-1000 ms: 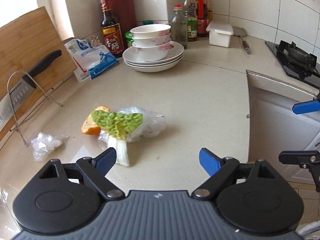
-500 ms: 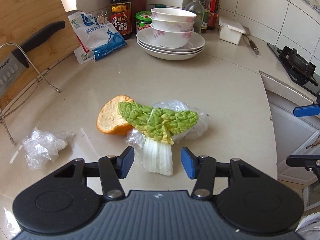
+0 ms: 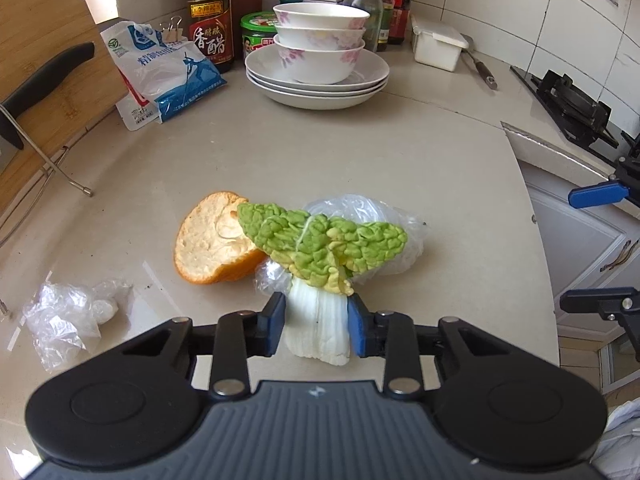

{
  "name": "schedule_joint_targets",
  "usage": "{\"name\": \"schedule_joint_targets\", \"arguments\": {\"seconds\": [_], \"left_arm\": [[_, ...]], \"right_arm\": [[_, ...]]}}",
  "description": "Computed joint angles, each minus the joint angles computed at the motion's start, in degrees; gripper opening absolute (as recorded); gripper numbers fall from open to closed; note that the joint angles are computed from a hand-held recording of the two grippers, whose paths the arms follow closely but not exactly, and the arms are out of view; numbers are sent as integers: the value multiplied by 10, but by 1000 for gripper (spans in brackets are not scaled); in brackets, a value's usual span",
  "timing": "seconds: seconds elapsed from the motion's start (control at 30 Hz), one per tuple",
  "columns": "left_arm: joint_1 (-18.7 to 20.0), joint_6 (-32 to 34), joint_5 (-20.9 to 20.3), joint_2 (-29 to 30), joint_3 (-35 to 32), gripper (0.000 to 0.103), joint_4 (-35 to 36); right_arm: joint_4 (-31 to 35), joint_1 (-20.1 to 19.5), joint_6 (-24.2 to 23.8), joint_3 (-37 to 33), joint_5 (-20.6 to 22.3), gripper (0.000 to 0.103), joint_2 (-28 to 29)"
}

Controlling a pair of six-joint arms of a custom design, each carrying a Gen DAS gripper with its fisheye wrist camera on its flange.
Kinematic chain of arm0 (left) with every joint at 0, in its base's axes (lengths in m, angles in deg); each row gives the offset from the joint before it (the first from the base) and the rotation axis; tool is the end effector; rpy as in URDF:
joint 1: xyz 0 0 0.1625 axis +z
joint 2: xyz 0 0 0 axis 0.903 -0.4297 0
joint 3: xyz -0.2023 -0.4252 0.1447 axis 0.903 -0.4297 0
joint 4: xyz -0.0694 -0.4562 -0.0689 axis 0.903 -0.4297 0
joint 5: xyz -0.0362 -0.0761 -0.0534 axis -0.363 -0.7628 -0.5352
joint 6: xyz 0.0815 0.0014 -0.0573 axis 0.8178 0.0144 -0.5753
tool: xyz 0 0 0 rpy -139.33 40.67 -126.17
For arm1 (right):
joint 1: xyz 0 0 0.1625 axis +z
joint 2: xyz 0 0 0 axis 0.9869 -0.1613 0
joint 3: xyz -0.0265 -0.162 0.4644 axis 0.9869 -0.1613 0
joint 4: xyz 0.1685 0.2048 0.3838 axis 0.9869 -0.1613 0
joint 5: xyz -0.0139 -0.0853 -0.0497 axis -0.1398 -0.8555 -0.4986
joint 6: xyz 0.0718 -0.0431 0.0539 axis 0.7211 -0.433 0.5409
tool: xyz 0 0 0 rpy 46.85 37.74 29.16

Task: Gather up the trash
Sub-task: 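Grasp the green-and-white cabbage heart by its stalk with the left tool, then grasp the clear plastic bag with the right tool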

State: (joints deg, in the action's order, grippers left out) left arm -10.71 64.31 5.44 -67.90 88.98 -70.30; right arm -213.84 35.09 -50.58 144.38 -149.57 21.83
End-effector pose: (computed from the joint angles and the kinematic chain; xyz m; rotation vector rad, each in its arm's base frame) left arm -0.1491 -0.5642 0.4010 0.2832 2.2962 -0.7903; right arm 0.4199 -0.6439 0.1562 1.4817 -2.2757 0.3403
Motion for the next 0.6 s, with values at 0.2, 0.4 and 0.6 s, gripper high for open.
{"name": "schedule_joint_targets", "arguments": {"seconds": [0.2,0.4,0.6], "left_arm": [[-12,-24,7,-13,2,30,19],[-31,-59,22,-28,11,30,46],[-47,-104,41,-42,21,30,79]], "right_arm": [[5,-1,-5,-4,8,103,2],[15,-2,-19,-15,30,103,11],[31,-2,-40,-40,61,103,38]]}}
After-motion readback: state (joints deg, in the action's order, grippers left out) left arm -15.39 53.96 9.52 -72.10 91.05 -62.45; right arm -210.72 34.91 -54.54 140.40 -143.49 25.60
